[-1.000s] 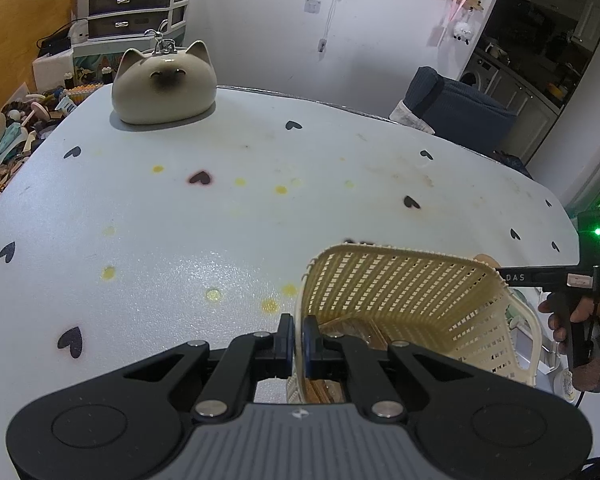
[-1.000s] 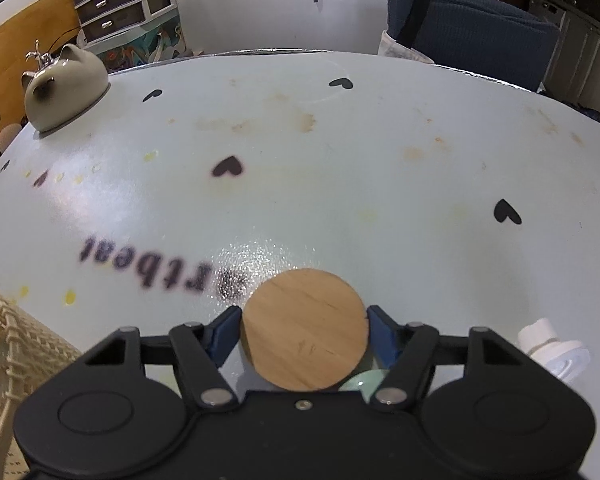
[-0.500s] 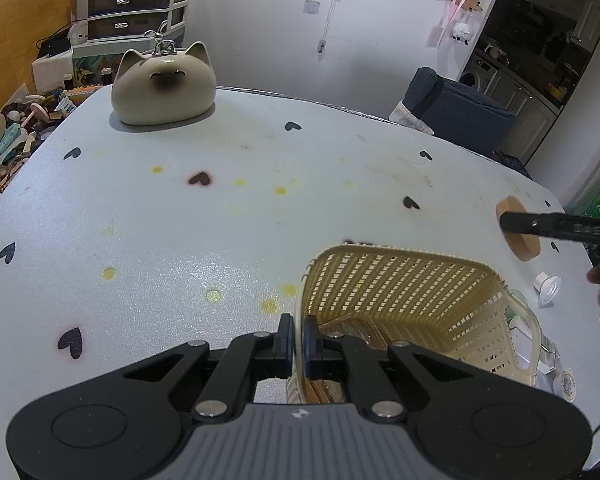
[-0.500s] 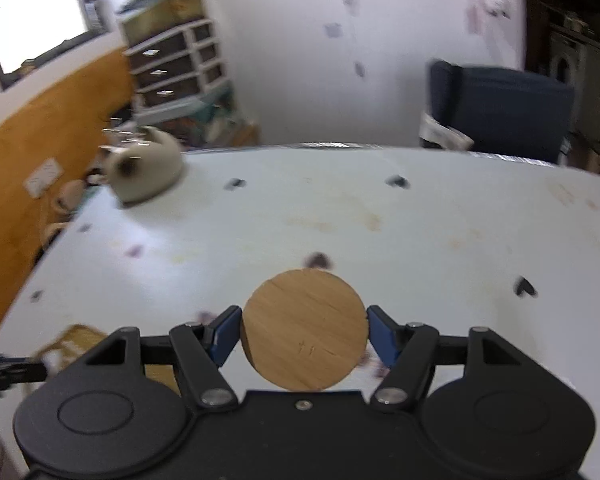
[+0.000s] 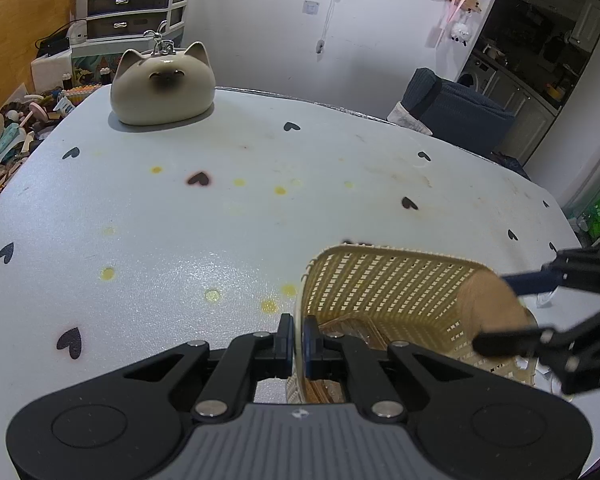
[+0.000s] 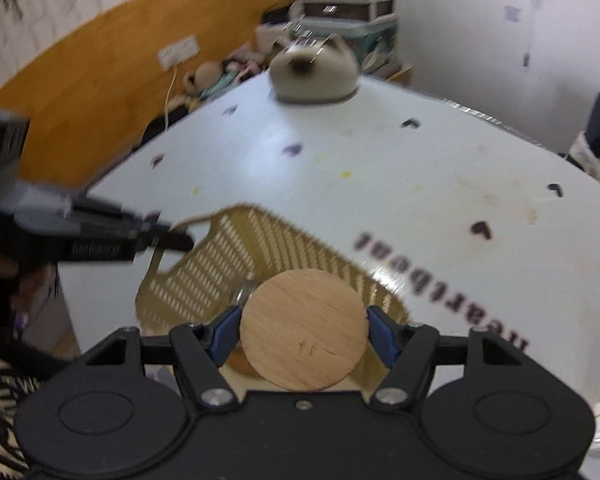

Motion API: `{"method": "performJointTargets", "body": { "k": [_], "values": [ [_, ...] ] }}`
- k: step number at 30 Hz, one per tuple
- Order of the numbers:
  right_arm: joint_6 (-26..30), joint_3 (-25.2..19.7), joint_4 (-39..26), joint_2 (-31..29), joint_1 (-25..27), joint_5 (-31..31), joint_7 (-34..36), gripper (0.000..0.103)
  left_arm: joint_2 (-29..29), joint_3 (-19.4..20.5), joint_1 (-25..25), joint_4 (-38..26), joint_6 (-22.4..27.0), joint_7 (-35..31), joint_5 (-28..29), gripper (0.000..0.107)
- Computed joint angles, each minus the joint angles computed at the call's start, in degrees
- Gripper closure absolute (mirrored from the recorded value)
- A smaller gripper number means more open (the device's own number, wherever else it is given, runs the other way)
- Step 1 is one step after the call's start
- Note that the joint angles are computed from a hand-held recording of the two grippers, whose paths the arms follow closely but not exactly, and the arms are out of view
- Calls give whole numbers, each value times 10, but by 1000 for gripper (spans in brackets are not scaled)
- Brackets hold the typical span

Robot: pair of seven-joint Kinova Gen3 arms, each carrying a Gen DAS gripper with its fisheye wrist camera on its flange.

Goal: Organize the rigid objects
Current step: 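Carry the wooden disc into the basket and open the right tool, then move the right tool to the white plastic holder on the table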

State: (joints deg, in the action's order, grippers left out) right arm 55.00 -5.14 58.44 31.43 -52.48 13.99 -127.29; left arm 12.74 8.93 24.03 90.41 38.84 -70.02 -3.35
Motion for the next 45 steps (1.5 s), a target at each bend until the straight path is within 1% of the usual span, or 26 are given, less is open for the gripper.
{"method": "performJointTargets", "body": {
  "k": [3, 4, 8, 11, 17, 19, 20, 21, 27, 33, 43, 45],
  "values": [
    [34, -10, -31, 15, 6, -15, 28, 34, 1, 0, 1, 0, -1, 0, 1, 103],
    [40, -10, -31, 16, 4, -17, 31, 34, 1, 0, 1, 0, -1, 1, 1, 103],
    [83, -9, -65, 34, 0, -27, 51, 34, 1, 0, 1, 0, -1, 1, 1, 103],
    [99, -9, -80, 43, -1, -36, 65, 34, 1, 0, 1, 0, -1, 0, 1, 103],
    [112, -5, -86, 49, -4, -45, 72, 34, 0, 0, 1, 0, 0, -1, 2, 103],
    [117, 0, -88, 51, -9, -40, 68, 27, 0, 0, 1, -1, 0, 0, 1, 103],
    [123, 2, -92, 52, -12, -37, 68, 21, 0, 0, 0, 0, 0, -2, 2, 102],
    [127, 2, -95, 53, -13, -36, 69, 21, 0, 0, 0, 0, 0, -2, 2, 102],
    [133, -1, -98, 54, -9, -45, 66, 21, 2, 0, -1, 0, -2, -4, 4, 102],
    [122, -2, -87, 49, -7, -49, 57, 21, 2, 0, -1, 0, -2, -5, 5, 102],
    [117, 1, -82, 42, -13, -41, 35, 21, 1, 0, -1, 0, -2, -6, 6, 102],
    [109, 3, -75, 37, -16, -36, 26, 21, 1, 0, -1, 0, -2, -6, 6, 102]
  ]
}}
